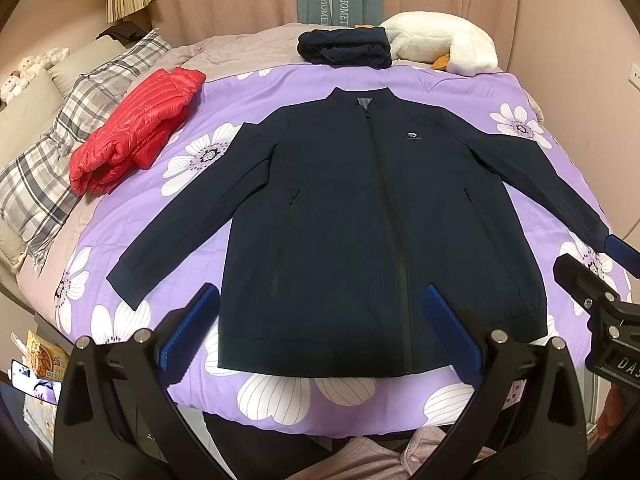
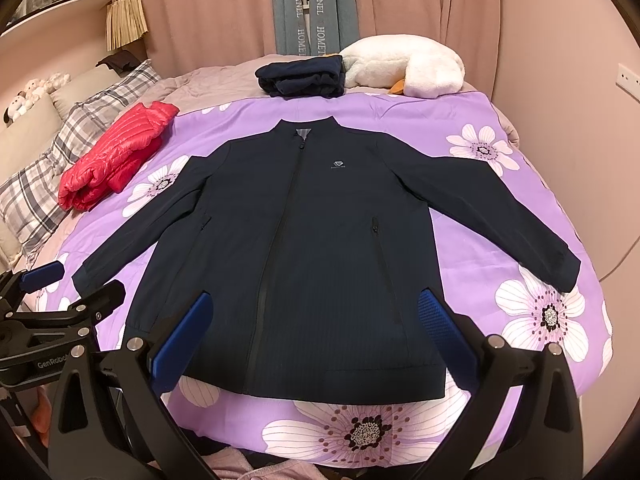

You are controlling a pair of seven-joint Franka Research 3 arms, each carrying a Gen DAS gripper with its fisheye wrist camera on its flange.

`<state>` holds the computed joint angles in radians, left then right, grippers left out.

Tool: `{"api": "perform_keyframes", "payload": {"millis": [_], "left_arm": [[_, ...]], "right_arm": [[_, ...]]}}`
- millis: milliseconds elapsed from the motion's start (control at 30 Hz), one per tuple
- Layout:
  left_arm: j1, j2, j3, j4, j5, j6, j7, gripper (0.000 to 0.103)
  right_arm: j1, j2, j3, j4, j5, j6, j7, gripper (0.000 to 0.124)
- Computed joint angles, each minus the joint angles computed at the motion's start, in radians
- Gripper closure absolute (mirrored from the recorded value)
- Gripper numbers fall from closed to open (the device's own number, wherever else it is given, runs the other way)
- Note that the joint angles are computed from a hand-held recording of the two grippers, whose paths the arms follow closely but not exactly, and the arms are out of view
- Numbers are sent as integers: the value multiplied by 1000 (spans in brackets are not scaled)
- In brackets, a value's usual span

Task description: Fold large clothes

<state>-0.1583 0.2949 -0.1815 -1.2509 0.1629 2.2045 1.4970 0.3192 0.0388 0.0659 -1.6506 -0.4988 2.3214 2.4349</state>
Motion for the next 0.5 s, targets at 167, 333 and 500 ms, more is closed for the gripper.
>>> {"api": "perform_keyframes", "payload": {"millis": [167, 333, 500], "left_arm": [[1, -4, 0, -7, 0, 6, 2, 2], [1, -6, 0, -12, 1, 7, -2, 2], [1, -10, 0, -19, 1, 11, 1, 2]], "right_arm": [[0, -2, -1, -4, -1, 3, 7, 22], [-1, -3, 0, -5, 0, 5, 7, 22], [-2, -3, 0, -4, 0, 4, 8, 22]]}}
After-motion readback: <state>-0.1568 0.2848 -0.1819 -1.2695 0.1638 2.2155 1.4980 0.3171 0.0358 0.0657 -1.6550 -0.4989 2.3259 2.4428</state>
